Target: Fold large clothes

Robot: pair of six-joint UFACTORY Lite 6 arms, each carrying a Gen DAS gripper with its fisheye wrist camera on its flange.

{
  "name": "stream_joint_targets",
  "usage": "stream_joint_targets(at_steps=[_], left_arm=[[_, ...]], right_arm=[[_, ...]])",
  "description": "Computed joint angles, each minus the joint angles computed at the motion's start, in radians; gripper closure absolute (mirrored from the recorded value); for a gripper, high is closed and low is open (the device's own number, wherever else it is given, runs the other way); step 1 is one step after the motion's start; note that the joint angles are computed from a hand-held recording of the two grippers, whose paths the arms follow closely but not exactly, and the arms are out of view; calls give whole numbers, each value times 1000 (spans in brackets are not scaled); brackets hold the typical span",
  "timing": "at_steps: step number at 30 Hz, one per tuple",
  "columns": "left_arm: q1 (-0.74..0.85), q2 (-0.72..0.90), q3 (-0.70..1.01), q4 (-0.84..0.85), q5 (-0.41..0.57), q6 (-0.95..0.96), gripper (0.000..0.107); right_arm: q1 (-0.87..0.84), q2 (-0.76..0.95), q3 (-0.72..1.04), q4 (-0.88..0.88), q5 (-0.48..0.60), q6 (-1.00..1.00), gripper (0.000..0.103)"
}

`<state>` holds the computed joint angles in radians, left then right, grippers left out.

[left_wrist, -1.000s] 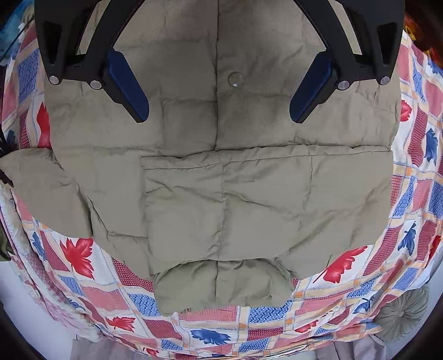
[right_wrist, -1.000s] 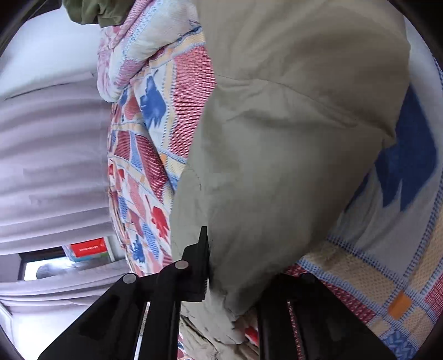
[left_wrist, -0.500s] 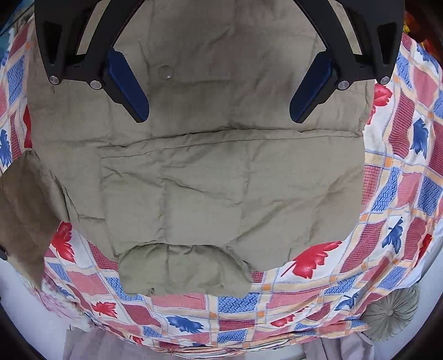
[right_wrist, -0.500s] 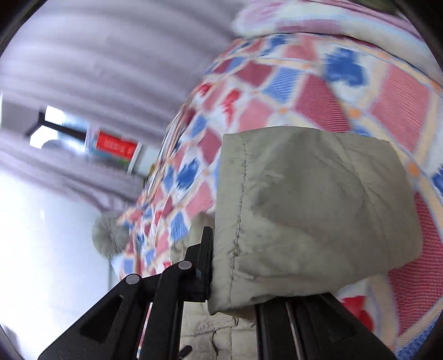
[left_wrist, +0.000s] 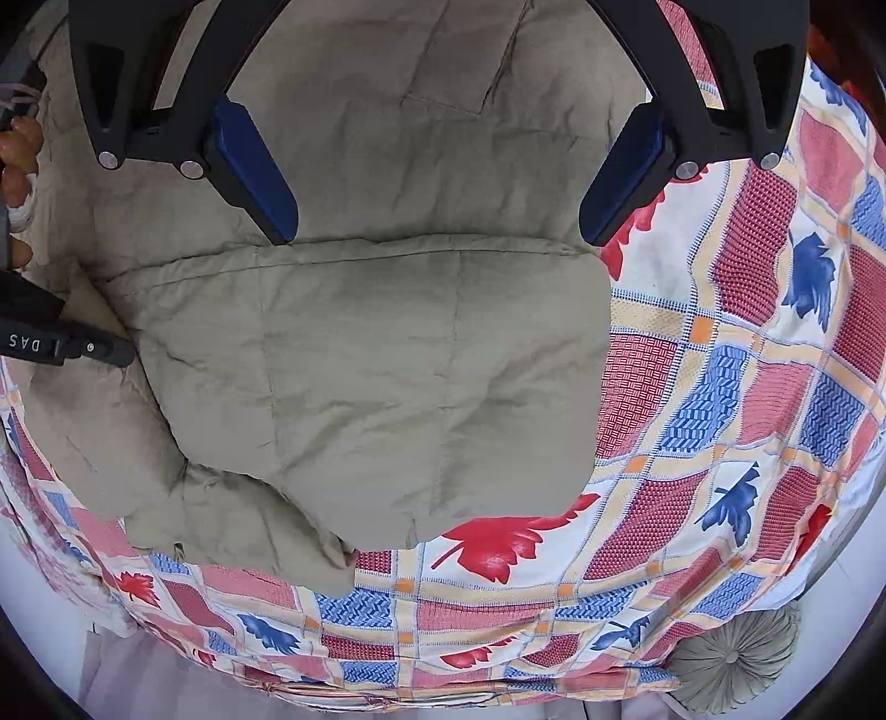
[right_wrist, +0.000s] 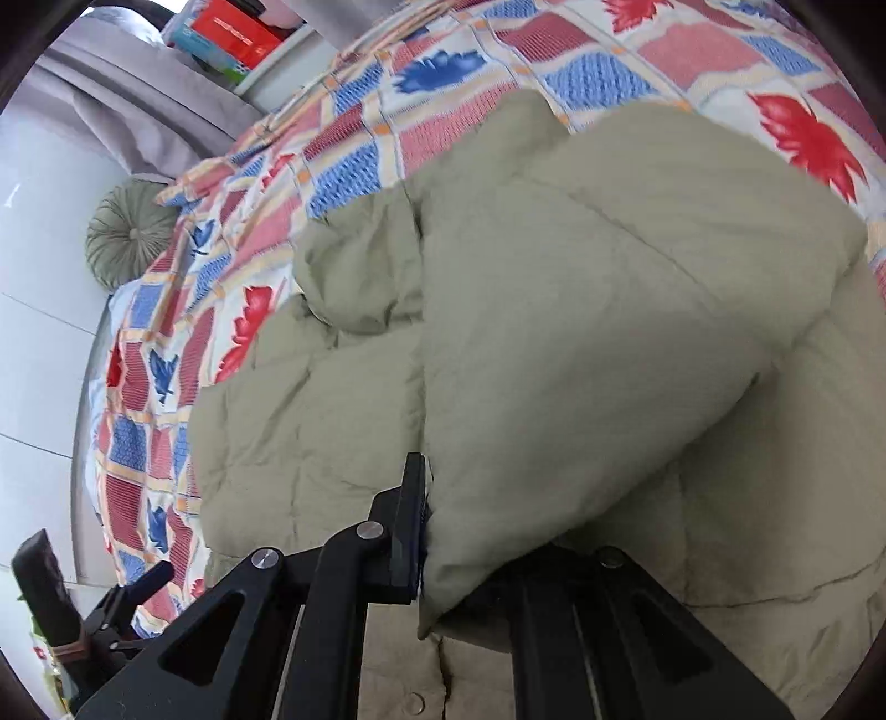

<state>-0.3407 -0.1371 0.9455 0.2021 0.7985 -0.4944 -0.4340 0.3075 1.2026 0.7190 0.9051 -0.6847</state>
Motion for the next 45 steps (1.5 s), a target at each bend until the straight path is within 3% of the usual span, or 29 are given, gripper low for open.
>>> stream_joint_targets(at_steps=[3, 4, 5, 6, 7, 12, 18, 19, 20, 22, 23, 25, 29, 33, 34, 35, 36, 40, 45], left_arm=[[14, 19, -2, -39, -31, 38, 5], [22, 27, 2, -54, -40, 57, 5], [25, 34, 8, -67, -45, 67, 5], [39, 43, 16, -93, -53, 95, 5], [58, 54, 28, -125, -59, 130, 5], [139, 118, 109, -205, -64, 230, 5], [214, 154, 182, -275, -66, 334, 5], [228, 160, 191, -296, -64, 360, 5], [245, 163, 199, -323, -61, 388, 5], [284, 167, 210, -392, -56, 456, 5], [303, 167, 212, -430, -51, 487, 5], [351, 171, 214, -528, -37, 564, 5], [433, 180, 198, -729, -4, 702, 5], [491, 198, 180, -906, 40, 830, 5], [501, 204, 178, -942, 52, 852, 5], [508, 212, 177, -980, 65, 871, 5], [513, 221, 177, -1013, 77, 888, 5], [480, 250, 189, -1065, 85, 899, 5], [384, 333, 228, -1085, 63, 907, 5]], right_arm=[[-21, 10, -39, 5, -16, 13, 91], [-39, 4, -42, 11, 7, 14, 83], [-59, -6, -41, 18, 41, 12, 72], [-84, -25, -44, 31, 83, 1, 44], [-107, -49, -50, 43, 111, -11, 23], [-204, -111, 11, 42, 151, 14, 23], [-286, 57, 193, 120, 131, 181, 23], [-288, 80, 219, 128, 129, 211, 30], [-280, 104, 254, 126, 126, 242, 52], [-247, 125, 302, 133, 130, 244, 77], [-211, 115, 305, 138, 120, 225, 83], [-143, 75, 313, 126, 127, 152, 85], [101, -91, 174, -2, 19, 47, 85], [337, -220, -30, -217, -120, 101, 82], [375, -234, -66, -269, -135, 129, 67], [412, -251, -108, -312, -152, 156, 44], [424, -270, -141, -320, -160, 156, 36], [339, -388, -230, -295, -95, 75, 33], [2, -464, -242, -284, 23, -85, 33]])
